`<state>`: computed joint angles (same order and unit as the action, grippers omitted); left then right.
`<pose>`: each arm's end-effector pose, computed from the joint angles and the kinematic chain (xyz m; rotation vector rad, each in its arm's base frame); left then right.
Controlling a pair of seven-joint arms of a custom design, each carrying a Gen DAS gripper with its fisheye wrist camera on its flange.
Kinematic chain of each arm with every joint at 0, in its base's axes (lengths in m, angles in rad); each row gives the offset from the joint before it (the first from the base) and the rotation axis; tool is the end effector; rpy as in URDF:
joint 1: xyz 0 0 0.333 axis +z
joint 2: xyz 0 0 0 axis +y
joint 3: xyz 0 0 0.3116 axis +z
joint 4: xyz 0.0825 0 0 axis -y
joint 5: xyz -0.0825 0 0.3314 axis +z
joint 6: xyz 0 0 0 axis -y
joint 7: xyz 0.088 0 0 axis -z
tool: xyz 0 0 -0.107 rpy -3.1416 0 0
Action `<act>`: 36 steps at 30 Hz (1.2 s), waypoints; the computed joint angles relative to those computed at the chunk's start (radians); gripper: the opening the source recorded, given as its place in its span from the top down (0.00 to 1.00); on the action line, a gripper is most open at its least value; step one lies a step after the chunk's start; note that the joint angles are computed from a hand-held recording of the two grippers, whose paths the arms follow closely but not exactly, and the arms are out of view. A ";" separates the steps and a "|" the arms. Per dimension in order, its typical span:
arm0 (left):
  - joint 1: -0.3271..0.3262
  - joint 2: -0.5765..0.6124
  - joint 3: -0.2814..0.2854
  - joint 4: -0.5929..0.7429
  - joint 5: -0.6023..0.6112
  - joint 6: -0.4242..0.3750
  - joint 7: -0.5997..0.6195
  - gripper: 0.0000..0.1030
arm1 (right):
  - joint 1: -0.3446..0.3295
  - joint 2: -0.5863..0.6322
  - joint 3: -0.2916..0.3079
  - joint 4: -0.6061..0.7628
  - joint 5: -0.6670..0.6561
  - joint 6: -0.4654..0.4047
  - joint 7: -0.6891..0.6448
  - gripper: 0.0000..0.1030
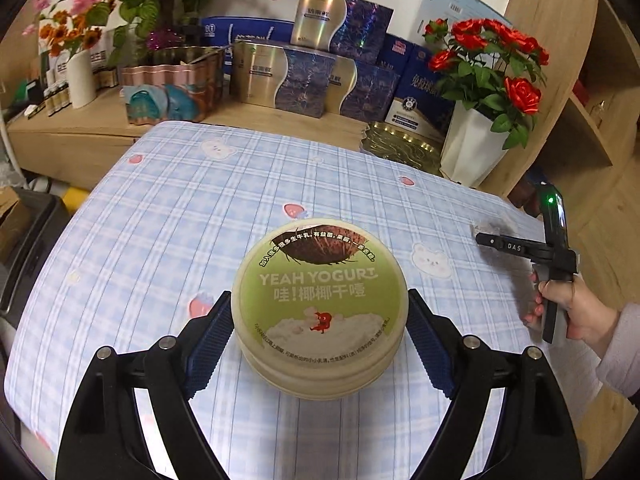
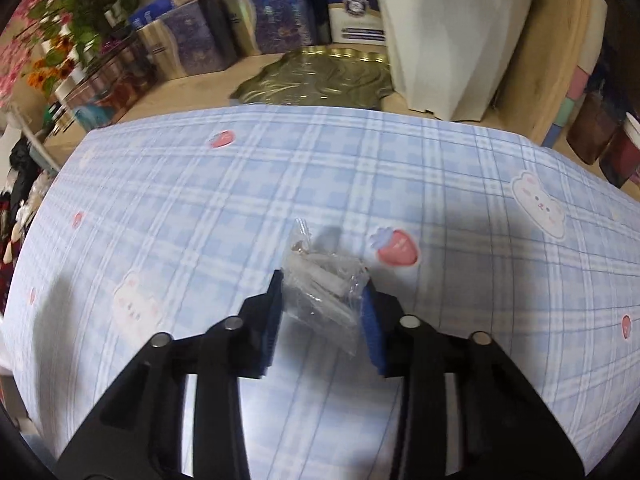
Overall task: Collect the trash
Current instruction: 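Carry the yogurt cup over the bin with the left tool while the right tool carries the bag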
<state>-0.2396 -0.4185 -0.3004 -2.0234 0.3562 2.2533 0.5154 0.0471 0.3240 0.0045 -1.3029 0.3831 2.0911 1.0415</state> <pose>0.3524 -0.2373 0.6835 -2.1100 1.4552 -0.8327 0.6379 0.0508 0.6132 -2.1914 1.3491 -0.2628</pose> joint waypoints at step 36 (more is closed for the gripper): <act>-0.318 0.058 -0.333 0.148 0.109 -0.260 -0.396 0.20 | -0.080 -1.194 -0.271 -1.023 0.230 -0.224 -0.317 0.67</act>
<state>-0.5573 -0.3609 -0.6336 -1.8749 0.4654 1.9930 0.1192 -0.0328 -0.8702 -0.2669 -2.3262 0.6127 1.8668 0.7249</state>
